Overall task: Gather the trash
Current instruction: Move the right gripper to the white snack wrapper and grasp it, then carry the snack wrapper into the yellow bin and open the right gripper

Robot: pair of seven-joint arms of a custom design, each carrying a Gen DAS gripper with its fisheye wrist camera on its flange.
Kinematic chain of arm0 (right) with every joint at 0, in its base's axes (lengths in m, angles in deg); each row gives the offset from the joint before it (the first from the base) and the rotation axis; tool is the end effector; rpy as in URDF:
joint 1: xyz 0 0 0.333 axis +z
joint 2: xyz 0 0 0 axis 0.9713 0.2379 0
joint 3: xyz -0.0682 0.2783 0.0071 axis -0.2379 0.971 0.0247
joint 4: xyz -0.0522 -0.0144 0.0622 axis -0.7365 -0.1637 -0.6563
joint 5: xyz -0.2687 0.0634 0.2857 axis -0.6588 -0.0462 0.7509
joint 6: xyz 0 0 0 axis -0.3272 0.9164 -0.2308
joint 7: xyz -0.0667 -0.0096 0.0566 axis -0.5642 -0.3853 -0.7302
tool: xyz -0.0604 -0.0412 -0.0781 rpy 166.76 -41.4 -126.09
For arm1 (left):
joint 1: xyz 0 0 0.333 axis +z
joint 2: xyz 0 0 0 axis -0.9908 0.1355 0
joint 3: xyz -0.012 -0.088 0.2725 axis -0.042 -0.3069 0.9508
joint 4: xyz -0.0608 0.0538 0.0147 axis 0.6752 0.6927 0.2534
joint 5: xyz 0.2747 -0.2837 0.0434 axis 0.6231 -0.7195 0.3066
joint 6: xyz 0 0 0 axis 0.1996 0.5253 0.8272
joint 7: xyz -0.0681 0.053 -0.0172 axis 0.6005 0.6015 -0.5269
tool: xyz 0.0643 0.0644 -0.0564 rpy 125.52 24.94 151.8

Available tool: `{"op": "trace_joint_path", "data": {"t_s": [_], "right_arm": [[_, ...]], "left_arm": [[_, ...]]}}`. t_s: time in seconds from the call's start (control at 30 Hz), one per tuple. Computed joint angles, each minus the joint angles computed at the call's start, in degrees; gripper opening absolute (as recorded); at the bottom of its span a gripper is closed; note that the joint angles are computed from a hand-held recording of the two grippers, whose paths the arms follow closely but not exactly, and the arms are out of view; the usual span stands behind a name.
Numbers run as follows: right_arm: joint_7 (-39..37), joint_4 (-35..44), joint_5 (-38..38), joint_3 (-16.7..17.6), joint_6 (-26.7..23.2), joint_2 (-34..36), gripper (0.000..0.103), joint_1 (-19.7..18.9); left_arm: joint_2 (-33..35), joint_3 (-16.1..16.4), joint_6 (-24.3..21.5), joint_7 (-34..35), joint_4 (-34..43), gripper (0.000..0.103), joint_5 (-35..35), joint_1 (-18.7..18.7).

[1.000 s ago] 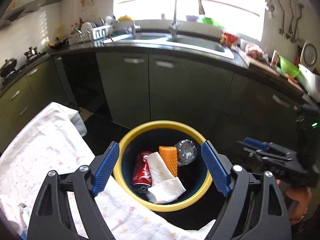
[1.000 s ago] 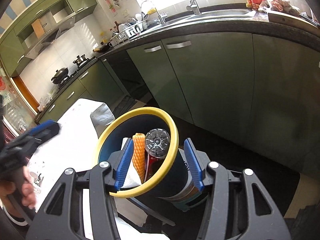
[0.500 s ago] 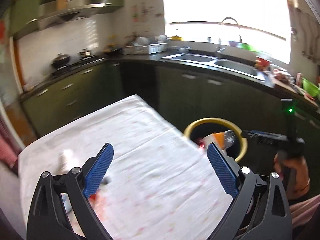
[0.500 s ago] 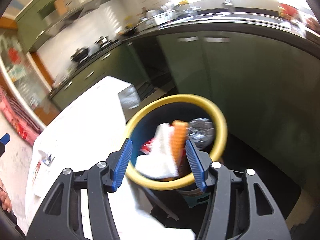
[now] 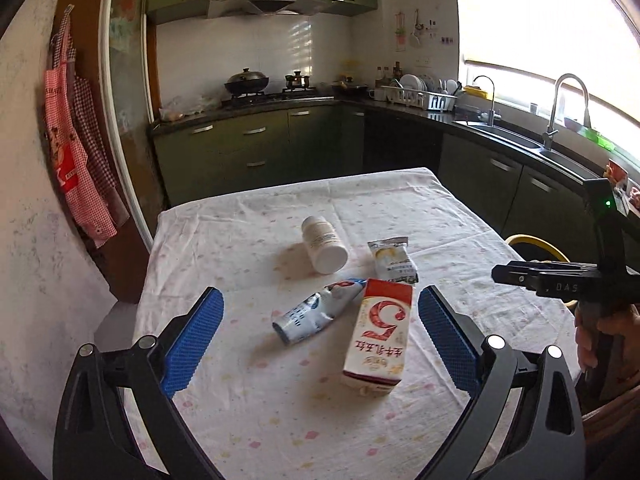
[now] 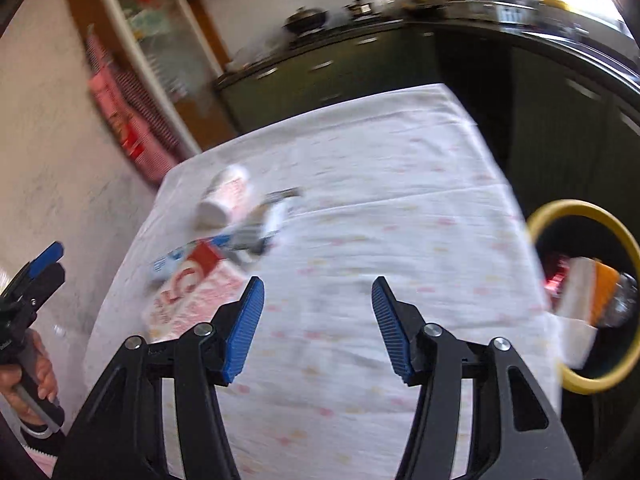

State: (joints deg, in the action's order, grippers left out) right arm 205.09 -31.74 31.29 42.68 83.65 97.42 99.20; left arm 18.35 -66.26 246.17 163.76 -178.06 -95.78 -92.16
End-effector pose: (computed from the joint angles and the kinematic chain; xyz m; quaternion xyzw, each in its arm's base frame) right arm 0.5512 0.2953 0.4252 -0.5444 0.7393 -0.1767 0.3547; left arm 0.5723 -0.1683 0.4938 -0.4230 0.7754 -0.4076 0.2319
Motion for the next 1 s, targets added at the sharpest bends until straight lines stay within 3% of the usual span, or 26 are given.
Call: {"op": "trace_joint_path", "data": {"t_s": [0.07, 0.2, 0.37, 0.6, 0.9, 1.0], "right_arm": [[-4.42, 5.88, 2.92, 1.22, -2.39, 4.26, 0.054, 0.5], [-9.22, 17.1, 7.11, 0.52, -9.18, 11.72, 0.054, 2.18], [-21.36, 33.63, 20.11, 2.31, -16.39, 23.24, 0.054, 0.43], [-27.13, 51.65, 27.23, -0.49, -28.9, 34.62, 0.054, 2.53], [-28.74, 65.93, 27.04, -3.96, -38.13, 43.53, 0.053, 5.61], [-28.27, 65.22, 26.99, -4.45, -37.42, 43.19, 0.038, 5.82]], "left_arm": [[0.5, 0.5, -0.77, 1.54, 0.43, 0.097, -1.78, 0.64], [1.44, 1.35, -3.44, 4.54, 0.82, 0.097, -5.7, 2.63], [2.92, 1.42, -5.73, 4.56, 1.73, 0.097, -7.55, 4.54], [4.47, 0.74, -7.56, 5.46, 2.78, 0.097, -8.94, 5.81], [6.14, 0.06, -9.39, 5.47, 4.07, 0.097, -8.6, 6.45], [6.43, -0.12, -9.42, 5.04, 4.22, 0.097, -8.24, 6.62]]}}
